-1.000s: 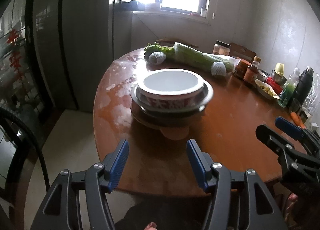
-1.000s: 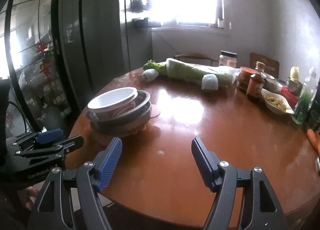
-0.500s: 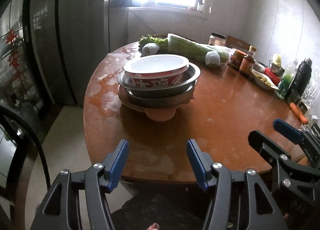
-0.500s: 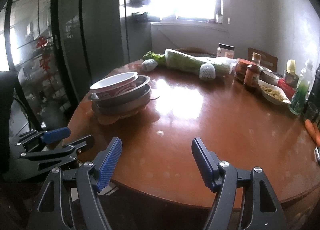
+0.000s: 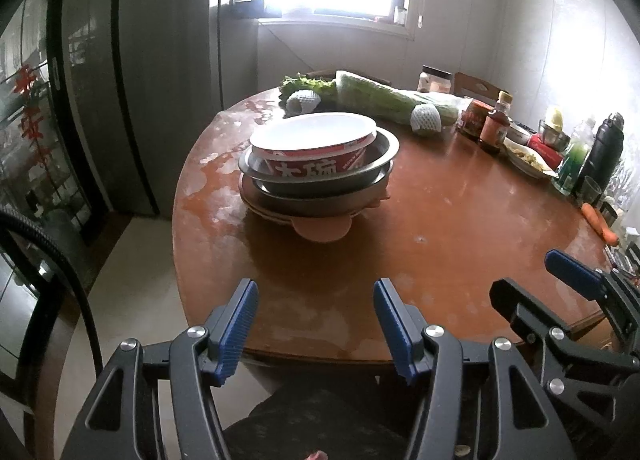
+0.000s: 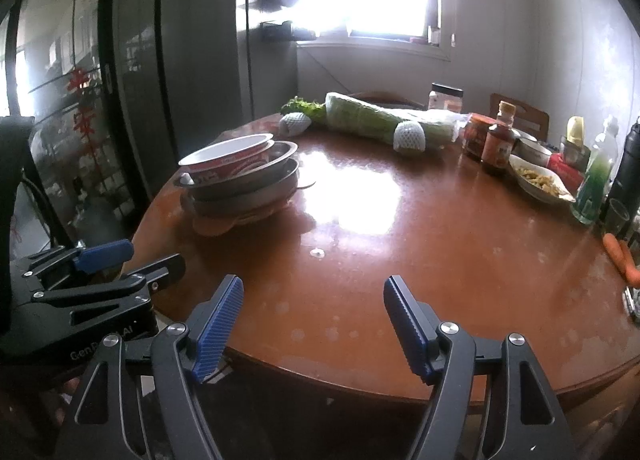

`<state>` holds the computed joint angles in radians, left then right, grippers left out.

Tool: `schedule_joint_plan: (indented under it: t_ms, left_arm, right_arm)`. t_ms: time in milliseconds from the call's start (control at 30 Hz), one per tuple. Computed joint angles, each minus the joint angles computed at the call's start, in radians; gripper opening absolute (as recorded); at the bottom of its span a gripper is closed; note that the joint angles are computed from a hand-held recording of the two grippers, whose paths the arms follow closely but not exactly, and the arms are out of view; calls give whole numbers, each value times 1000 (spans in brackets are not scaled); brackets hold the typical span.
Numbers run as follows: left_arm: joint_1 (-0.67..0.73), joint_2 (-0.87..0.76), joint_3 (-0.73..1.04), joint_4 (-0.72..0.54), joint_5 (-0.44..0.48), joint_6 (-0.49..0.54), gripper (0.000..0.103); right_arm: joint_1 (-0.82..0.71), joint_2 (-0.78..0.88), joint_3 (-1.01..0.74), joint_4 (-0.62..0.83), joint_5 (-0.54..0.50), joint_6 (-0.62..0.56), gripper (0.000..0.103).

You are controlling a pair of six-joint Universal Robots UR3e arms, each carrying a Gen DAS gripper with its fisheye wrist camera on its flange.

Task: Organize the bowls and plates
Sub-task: 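Open both grippers and pull them back from the stack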

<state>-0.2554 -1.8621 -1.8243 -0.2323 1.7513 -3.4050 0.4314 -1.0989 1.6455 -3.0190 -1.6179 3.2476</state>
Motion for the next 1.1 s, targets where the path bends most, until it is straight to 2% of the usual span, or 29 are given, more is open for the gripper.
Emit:
schedule_joint_plan:
  t_ms: [1100]
  left_arm:
    - [-18, -29, 36, -23, 39, 35, 61]
  right_arm:
    - [-29, -10, 35, 2, 33, 12, 74]
